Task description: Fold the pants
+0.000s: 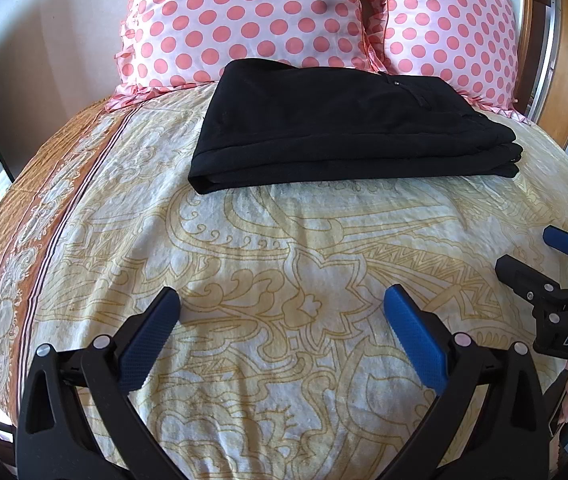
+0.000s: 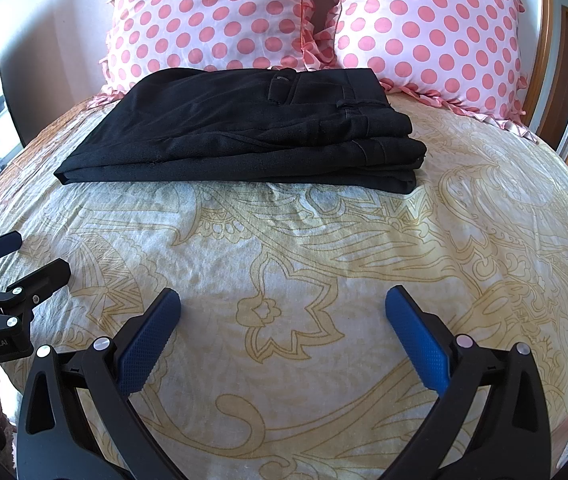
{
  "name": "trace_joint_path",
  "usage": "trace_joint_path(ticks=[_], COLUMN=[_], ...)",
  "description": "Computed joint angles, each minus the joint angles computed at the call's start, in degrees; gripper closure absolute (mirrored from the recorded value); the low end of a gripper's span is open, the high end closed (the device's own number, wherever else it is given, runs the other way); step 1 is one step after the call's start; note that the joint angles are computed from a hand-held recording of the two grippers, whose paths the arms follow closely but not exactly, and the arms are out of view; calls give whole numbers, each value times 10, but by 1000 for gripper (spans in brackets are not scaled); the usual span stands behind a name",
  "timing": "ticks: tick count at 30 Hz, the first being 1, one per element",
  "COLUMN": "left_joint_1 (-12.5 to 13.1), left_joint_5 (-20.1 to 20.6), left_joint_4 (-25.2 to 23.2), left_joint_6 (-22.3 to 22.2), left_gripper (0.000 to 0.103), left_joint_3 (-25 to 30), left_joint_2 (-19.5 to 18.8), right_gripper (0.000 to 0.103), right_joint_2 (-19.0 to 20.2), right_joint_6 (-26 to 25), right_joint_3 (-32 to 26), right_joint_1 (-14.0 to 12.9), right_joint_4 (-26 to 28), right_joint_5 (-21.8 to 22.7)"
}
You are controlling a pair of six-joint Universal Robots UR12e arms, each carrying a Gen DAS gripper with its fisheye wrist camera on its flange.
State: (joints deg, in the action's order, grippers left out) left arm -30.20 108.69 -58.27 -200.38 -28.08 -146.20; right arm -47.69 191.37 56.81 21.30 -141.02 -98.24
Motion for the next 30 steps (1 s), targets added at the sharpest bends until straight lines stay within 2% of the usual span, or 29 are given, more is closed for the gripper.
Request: trace_joint_path(ticks=[30], left_joint_1=[1], left_joint_5=[-5], left_joint_4=[-7], left_joint_6=[3], left_gripper=[2], left_joint_3=[2], left_joint_2=[0], right_gripper=[1], right_joint_2=[0], right_joint_6=[1], right_joint_3=[0], right_joint_1=[1], right_joint_4=[-1], right_joint_5=[-1])
